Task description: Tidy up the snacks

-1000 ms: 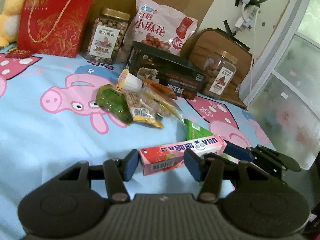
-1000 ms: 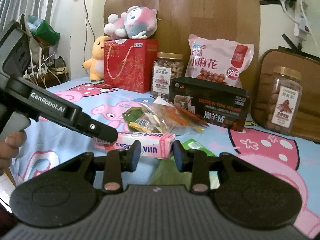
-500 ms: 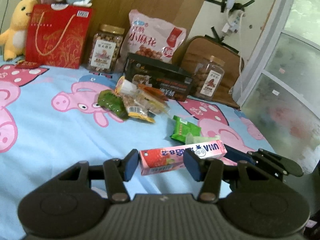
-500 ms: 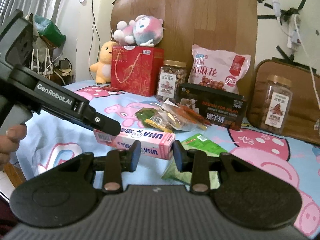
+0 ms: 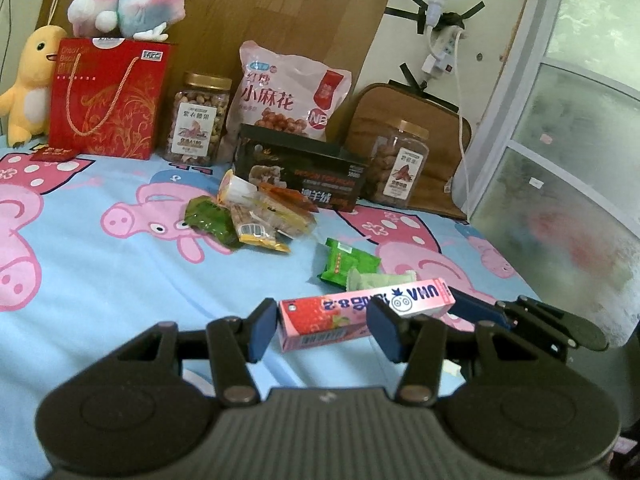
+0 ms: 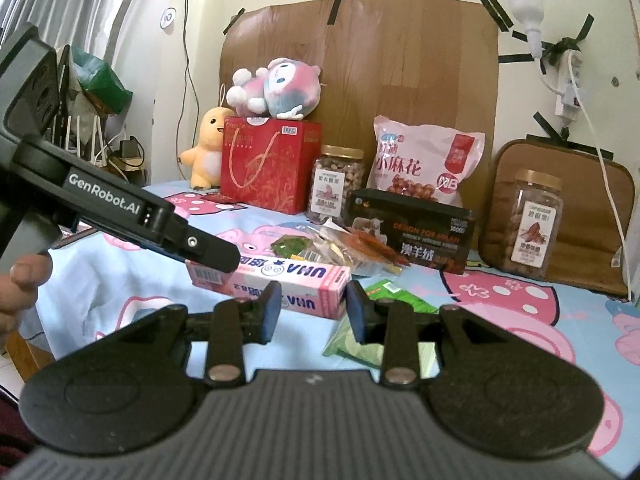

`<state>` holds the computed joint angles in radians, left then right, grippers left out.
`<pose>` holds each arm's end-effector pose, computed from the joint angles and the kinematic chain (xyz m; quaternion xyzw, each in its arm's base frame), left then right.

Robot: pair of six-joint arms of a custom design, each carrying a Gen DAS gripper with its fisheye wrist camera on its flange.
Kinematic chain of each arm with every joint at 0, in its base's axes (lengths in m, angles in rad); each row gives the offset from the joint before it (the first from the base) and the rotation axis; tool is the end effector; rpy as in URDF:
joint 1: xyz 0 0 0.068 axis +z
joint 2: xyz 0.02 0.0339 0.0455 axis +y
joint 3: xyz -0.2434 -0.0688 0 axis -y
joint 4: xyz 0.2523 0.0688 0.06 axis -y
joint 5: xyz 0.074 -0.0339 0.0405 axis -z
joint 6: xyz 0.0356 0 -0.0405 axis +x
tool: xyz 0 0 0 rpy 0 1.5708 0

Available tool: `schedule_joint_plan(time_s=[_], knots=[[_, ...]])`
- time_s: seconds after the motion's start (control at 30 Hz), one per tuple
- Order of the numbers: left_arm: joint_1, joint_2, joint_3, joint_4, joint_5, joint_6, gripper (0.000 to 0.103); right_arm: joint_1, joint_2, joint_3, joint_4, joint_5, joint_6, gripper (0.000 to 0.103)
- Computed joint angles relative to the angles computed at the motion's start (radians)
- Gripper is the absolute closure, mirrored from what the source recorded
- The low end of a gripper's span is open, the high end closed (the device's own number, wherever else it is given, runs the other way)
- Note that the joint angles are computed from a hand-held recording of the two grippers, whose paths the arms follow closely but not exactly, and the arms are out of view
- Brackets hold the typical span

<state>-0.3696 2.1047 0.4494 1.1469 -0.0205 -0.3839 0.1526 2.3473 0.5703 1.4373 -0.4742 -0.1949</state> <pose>0.2596 -0.0998 0.0132 -0.0114 0.8621 -0.1781 0.4743 0.2914 0.0613 -0.0073 -0.2708 0.7582 0.1799 0.5652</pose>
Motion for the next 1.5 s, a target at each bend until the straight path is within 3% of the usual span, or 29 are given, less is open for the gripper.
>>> schedule_joint_plan(time_s=[1.5], knots=[[0.014,0.025,0.034,-0.023,0.013,0.001,0.054,0.005,0.013,0.014,-0.013,0.007,0.006,0.065]])
